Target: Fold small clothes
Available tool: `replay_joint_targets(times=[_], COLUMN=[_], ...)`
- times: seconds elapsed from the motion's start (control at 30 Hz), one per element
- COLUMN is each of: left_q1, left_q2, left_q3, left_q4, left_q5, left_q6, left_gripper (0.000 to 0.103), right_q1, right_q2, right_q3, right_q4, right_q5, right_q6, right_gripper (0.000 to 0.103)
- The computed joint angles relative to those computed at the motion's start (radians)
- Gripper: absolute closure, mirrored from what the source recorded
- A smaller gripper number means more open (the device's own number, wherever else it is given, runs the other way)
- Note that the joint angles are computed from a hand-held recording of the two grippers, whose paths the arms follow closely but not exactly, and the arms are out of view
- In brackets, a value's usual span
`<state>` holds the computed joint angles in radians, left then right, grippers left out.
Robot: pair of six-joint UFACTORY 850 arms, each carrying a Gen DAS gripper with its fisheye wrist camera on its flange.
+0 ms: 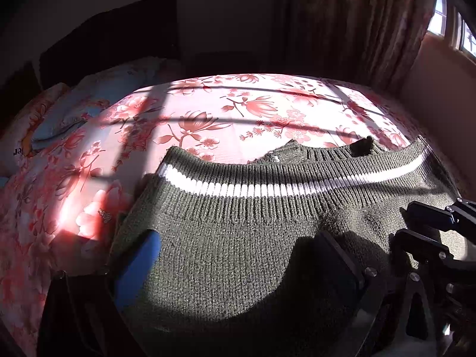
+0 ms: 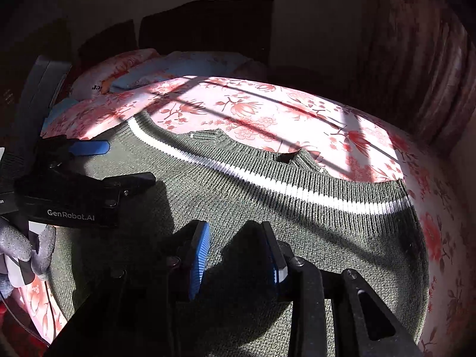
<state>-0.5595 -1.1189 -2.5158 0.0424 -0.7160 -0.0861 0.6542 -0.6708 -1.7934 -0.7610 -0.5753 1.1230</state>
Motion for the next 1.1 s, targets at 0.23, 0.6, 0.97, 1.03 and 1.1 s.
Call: replay_joint_targets(times=[0.23, 0.6, 0.97, 1.03, 1.1], left_q1=[0.001, -0.009, -0.021, -0.009, -0.002], left_q2=[0.003, 0.203, 0.394, 0.424, 0.464], left_q3=[0.006, 0.329, 0.668, 0.712, 0.775], left_q4=[-0.012, -0.074, -0.034, -0.065, -0.050], left_q5=[0.005, 0.182, 0.291, 0.309, 0.345], left_q6=[0.006, 0.016, 0.044, 0.070, 0.055], left_gripper=[0.000, 0.000, 0.000, 0.000, 0.000], right_q1=[-0.064, -0.039, 0.046, 0.038, 0.033], right_q2=[0.201, 0.231, 0.184, 0.225, 0.273], right_q3=[0.293, 0.306, 0.284, 0.333, 0.395], right_q4=[-0.150, -0.188, -0.123, -0.120, -0.152], right_q5=[0.008, 0.022, 0.052, 0.052, 0.055], right_q6=[0.367, 0.420, 0.156, 0.187, 0.246], right_gripper=[0.067, 0.071, 0.070, 0.070, 0.070])
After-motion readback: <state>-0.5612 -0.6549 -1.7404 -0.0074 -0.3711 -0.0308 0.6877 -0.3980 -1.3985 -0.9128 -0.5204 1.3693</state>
